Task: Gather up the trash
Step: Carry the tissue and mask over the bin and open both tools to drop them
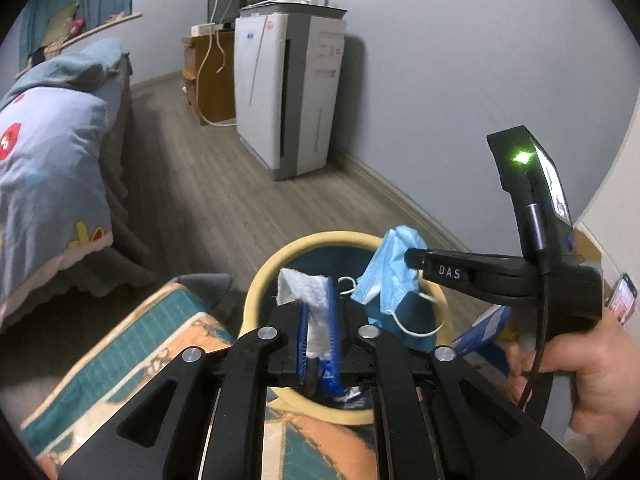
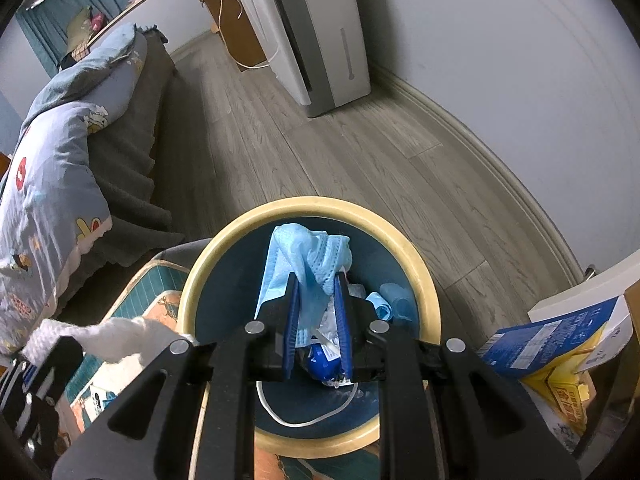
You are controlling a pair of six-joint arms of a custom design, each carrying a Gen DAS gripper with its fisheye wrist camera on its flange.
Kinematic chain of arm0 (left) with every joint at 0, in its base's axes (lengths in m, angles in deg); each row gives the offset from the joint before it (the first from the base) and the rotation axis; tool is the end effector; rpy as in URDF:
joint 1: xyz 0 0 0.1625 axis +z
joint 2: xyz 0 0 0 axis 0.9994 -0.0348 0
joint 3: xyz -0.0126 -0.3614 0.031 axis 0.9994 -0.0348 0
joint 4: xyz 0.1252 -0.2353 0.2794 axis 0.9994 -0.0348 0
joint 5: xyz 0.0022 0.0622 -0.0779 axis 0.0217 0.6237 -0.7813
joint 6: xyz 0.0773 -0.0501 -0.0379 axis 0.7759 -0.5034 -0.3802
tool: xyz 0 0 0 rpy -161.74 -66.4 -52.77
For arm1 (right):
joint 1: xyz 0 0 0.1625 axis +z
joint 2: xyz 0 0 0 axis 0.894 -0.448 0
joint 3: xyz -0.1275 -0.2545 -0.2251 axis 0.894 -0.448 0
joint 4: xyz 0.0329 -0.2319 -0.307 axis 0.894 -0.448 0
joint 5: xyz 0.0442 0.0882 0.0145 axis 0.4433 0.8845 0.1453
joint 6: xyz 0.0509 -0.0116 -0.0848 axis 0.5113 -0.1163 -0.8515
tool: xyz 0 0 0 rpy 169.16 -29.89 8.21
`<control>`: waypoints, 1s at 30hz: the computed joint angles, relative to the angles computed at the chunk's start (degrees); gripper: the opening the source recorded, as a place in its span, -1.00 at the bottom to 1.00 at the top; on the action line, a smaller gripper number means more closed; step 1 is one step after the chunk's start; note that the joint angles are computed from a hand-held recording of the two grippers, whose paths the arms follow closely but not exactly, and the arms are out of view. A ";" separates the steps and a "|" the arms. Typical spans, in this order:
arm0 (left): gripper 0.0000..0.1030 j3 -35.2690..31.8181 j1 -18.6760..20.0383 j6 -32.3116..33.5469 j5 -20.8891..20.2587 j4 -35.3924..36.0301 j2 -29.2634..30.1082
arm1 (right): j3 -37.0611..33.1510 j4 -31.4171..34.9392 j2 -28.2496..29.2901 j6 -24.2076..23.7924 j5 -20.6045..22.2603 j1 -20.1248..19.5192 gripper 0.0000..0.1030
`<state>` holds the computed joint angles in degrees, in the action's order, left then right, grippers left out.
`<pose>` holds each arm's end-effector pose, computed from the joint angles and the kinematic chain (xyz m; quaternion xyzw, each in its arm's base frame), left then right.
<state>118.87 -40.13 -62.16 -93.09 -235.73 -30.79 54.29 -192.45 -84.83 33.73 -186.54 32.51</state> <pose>-0.3308 -0.6485 0.1078 0.3184 0.8879 -0.2460 0.2229 0.1446 -0.6876 0.2505 -0.0443 -0.9088 0.2963 0.2905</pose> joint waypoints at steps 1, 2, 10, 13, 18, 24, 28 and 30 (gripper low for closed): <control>-0.67 -0.08 -0.02 0.13 0.30 0.28 0.07 | -0.21 0.10 0.06 -0.08 0.09 -0.07 -0.64; -0.55 0.00 -0.05 0.21 0.68 0.52 0.05 | -0.34 0.10 0.16 -0.12 -0.02 -0.06 -0.63; 0.30 2.75 0.37 -0.23 2.98 -0.98 -1.74 | -0.63 -0.16 0.38 0.30 0.16 0.01 0.20; 0.49 4.47 0.31 -0.31 4.56 -1.48 -2.92 | -0.88 0.29 0.56 -0.02 0.71 0.21 0.52; 0.70 8.30 -0.10 -1.00 7.50 -2.30 -6.01 | -1.12 0.11 0.99 -0.84 1.17 0.84 0.80; 0.75 14.13 -0.76 -3.81 11.12 -2.08 -11.95 | -1.04 -0.09 1.19 -1.80 1.34 1.57 0.86; 0.76 17.69 -1.29 -6.77 14.00 -0.50 -16.36 | -0.35 -0.79 1.10 -2.37 0.58 2.15 0.89; 0.78 19.96 -1.63 -8.25 15.23 -0.02 -19.00 | 0.13 -0.59 0.98 -2.77 0.47 2.51 0.89</control>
<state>138.83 -41.76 -70.41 -77.87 -235.75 -49.79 54.42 -193.05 -83.84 30.96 -186.06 35.02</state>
